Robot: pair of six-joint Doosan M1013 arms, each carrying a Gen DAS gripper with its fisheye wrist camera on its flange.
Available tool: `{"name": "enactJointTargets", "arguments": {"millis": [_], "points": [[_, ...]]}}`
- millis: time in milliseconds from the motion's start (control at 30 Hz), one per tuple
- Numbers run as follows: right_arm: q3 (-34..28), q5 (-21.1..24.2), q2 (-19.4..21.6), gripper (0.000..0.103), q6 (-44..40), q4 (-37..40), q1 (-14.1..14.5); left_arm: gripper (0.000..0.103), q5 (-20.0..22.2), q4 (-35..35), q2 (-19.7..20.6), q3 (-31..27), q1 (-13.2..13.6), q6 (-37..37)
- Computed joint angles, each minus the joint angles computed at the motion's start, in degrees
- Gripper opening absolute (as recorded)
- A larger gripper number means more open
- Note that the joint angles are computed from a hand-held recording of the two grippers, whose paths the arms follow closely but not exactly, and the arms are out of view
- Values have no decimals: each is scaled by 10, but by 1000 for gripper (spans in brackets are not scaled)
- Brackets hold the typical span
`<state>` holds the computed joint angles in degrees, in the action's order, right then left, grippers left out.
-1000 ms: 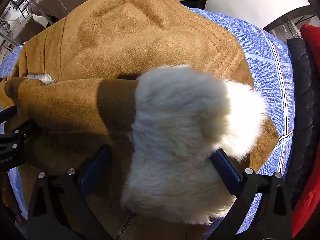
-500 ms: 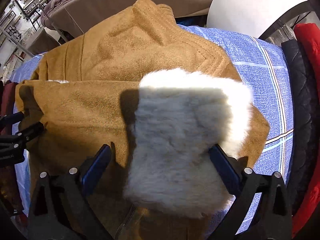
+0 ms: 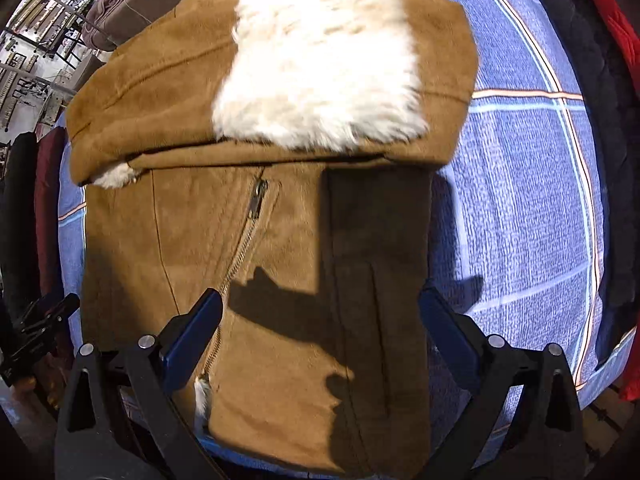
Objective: Fold large clothes
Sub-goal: 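Grasp the jacket hem with both grippers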
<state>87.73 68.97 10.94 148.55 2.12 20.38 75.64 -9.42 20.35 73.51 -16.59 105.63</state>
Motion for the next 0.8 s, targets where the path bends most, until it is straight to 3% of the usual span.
{"name": "enactJointTargets", "arguments": {"millis": [167, 300, 367, 433, 533, 667, 800], "points": [[41, -33, -25, 98, -1, 40, -3, 89, 11, -44, -16, 34, 41, -17], [73, -52, -43, 98, -2, 91, -2, 89, -4, -109, -33, 71, 57, -29], [85, -58, -50, 98, -3, 113, -2, 84, 5, -135, -40, 87, 60, -17], [87, -52, -50, 98, -9, 118, 0, 82, -4, -131, -51, 101, 57, 8], [90, -50, -49, 98, -14, 123, 7, 71, 5, -136, -44, 95, 58, 28], [90, -50, -46, 98, -8, 115, 21, 51, 54, -164, -28, 72, 71, 69], [89, -51, -44, 98, -17, 105, 36, 41, 90, -161, -14, 54, 77, 124]]}}
